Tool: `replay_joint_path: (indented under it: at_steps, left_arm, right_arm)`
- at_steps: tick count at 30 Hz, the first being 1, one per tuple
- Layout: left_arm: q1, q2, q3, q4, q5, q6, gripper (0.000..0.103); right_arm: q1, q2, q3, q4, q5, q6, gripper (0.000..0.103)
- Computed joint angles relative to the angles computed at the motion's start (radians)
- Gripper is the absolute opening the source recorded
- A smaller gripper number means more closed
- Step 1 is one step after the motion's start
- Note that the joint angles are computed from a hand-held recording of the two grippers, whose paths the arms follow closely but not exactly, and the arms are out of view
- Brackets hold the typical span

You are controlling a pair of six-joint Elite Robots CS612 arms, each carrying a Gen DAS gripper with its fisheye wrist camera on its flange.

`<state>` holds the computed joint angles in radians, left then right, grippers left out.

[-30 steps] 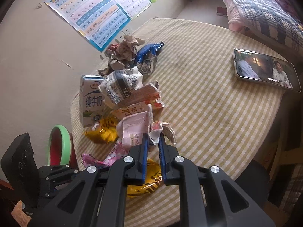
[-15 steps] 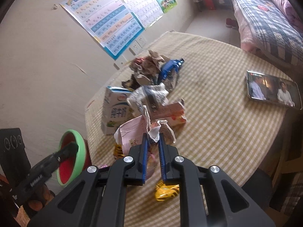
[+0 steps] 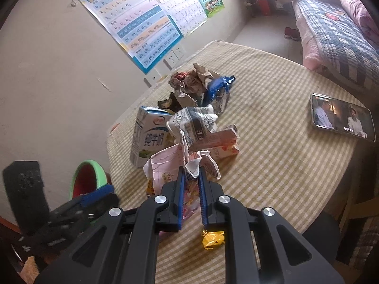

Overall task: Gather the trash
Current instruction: 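Grasp the yellow Sahne bag with the left tool while the right tool holds the paper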

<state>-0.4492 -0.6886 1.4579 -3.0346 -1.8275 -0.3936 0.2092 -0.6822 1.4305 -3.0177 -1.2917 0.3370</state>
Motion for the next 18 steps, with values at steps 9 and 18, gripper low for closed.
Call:
replay_joint_path:
  at_steps: [9,18]
  left_arm:
    - [-0.006,0.071,-0.102,0.187,-0.039,0.03,0.045]
    - [-0.021,0.048,-0.067,0.139,0.084,0.027,0.033]
  right_arm:
    - [-0.003,-0.005,0.017,-0.007,0.004,0.01,0.012]
    - [-0.004,0.002,0.014,-0.004,0.021,0.017,0.012]
